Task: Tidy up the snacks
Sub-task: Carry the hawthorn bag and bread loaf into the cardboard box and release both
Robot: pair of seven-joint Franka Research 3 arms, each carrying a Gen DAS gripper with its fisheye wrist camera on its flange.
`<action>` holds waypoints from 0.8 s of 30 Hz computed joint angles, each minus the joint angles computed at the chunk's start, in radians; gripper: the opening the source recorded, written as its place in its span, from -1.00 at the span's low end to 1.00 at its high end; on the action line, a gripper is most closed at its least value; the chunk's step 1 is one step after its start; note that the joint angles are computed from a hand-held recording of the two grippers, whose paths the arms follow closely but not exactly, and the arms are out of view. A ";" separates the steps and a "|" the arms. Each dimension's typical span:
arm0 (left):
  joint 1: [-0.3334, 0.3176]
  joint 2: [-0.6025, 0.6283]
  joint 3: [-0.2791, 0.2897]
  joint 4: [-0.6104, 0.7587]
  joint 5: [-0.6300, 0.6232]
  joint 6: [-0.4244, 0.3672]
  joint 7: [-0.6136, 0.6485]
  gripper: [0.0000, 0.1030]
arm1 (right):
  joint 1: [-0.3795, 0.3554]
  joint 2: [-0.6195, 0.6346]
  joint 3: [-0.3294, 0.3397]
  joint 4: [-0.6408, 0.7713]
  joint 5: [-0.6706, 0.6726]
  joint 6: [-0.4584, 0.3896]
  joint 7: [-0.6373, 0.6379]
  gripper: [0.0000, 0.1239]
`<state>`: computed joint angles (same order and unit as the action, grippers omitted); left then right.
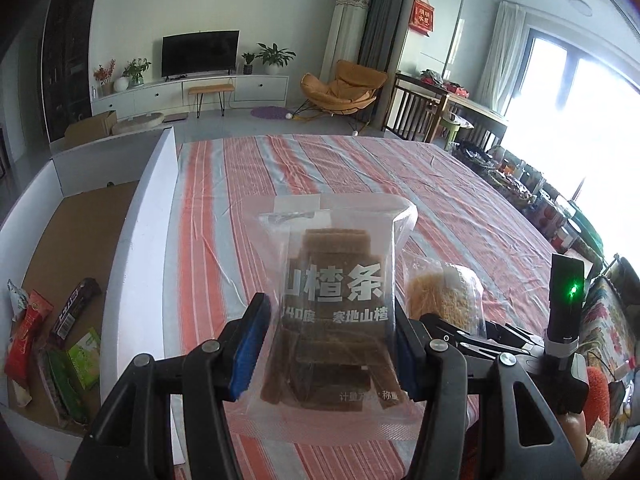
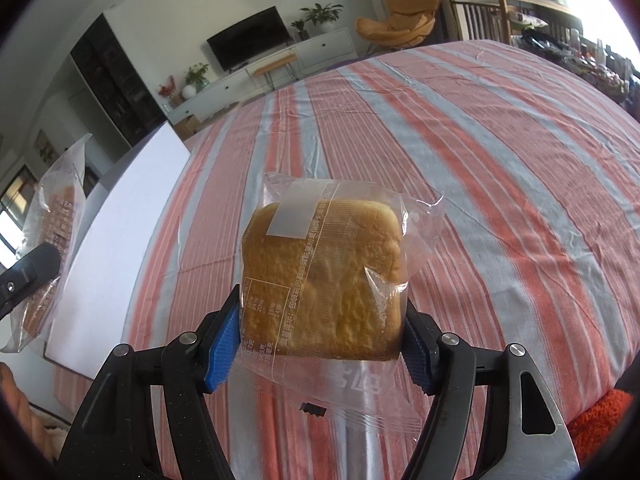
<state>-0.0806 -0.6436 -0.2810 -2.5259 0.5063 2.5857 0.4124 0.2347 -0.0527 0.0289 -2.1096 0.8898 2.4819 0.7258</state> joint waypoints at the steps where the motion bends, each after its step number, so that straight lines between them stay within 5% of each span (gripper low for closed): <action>1: -0.001 -0.004 0.001 -0.002 0.000 -0.001 -0.001 0.08 | 0.001 -0.004 0.001 -0.002 0.002 0.005 -0.007 0.16; 6: -0.008 -0.025 0.009 -0.011 -0.009 0.003 -0.003 0.08 | 0.005 -0.009 0.002 -0.005 -0.005 0.008 -0.011 0.16; 13: -0.013 -0.179 0.097 -0.077 -0.104 0.044 0.021 0.08 | 0.019 -0.031 0.003 0.062 0.006 -0.047 -0.027 0.16; 19: 0.125 -0.492 0.116 -0.145 -0.081 -0.176 0.045 0.08 | 0.082 -0.031 0.038 0.243 0.082 -0.170 -0.079 0.16; 24: 0.224 -0.626 0.140 -0.176 -0.012 -0.403 0.107 0.10 | 0.155 0.025 0.091 0.403 0.094 -0.322 -0.040 0.17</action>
